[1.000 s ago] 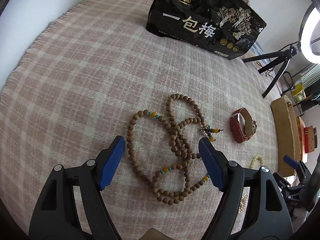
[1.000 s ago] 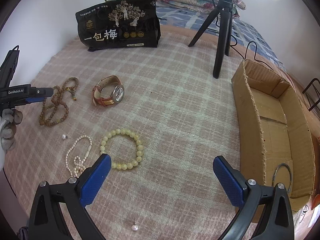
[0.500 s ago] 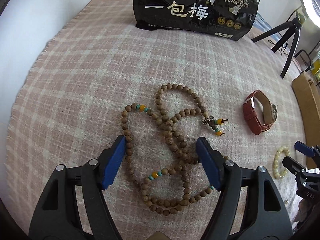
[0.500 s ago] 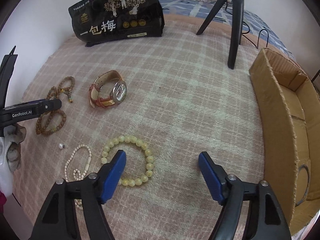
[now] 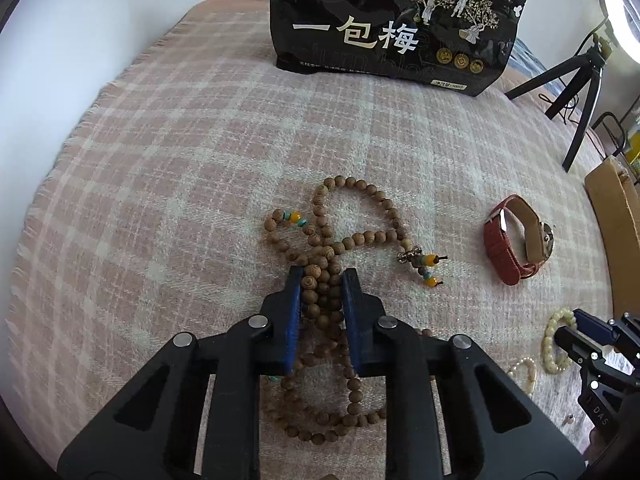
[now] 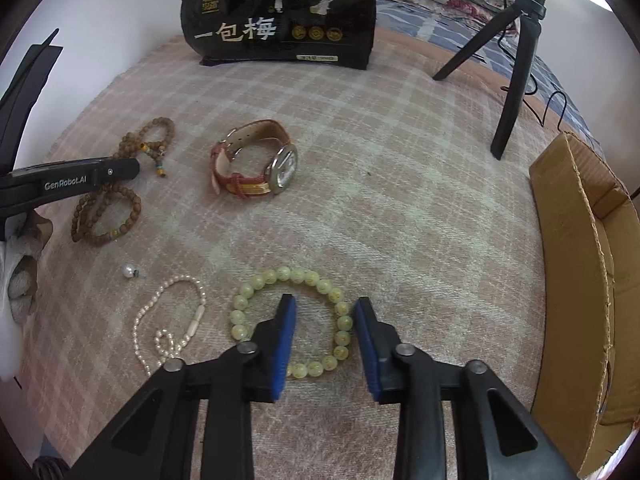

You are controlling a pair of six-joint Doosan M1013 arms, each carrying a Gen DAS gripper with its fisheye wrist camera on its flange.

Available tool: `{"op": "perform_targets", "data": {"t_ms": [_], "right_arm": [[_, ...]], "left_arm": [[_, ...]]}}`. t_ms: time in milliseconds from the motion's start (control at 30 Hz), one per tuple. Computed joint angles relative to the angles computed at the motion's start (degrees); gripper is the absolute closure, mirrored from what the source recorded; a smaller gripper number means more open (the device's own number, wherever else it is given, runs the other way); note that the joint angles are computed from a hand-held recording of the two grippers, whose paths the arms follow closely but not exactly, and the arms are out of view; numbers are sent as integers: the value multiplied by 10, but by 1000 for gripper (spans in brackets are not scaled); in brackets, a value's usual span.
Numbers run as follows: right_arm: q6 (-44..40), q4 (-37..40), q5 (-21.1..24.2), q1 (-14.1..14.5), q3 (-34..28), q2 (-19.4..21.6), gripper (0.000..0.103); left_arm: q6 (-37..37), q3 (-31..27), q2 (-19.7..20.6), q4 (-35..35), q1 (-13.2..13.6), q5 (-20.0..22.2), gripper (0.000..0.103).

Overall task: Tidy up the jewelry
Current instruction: 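Close the left tool on the bead mala while the right tool grips the yellow bracelet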

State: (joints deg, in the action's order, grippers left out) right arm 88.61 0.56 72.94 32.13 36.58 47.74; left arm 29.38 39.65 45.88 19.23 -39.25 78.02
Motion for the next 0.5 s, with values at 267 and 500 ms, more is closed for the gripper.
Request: {"op": "perform_targets", "data": {"t_ms": [267,500], "right_arm": [[9,11,-20,-3,21,-13,98],[18,36,-34,-9,36,-24,98]], "left_arm": [[-24,44,-28,-6,4,-42,93],[-27,61,-43,3,2,-53,93]]}}
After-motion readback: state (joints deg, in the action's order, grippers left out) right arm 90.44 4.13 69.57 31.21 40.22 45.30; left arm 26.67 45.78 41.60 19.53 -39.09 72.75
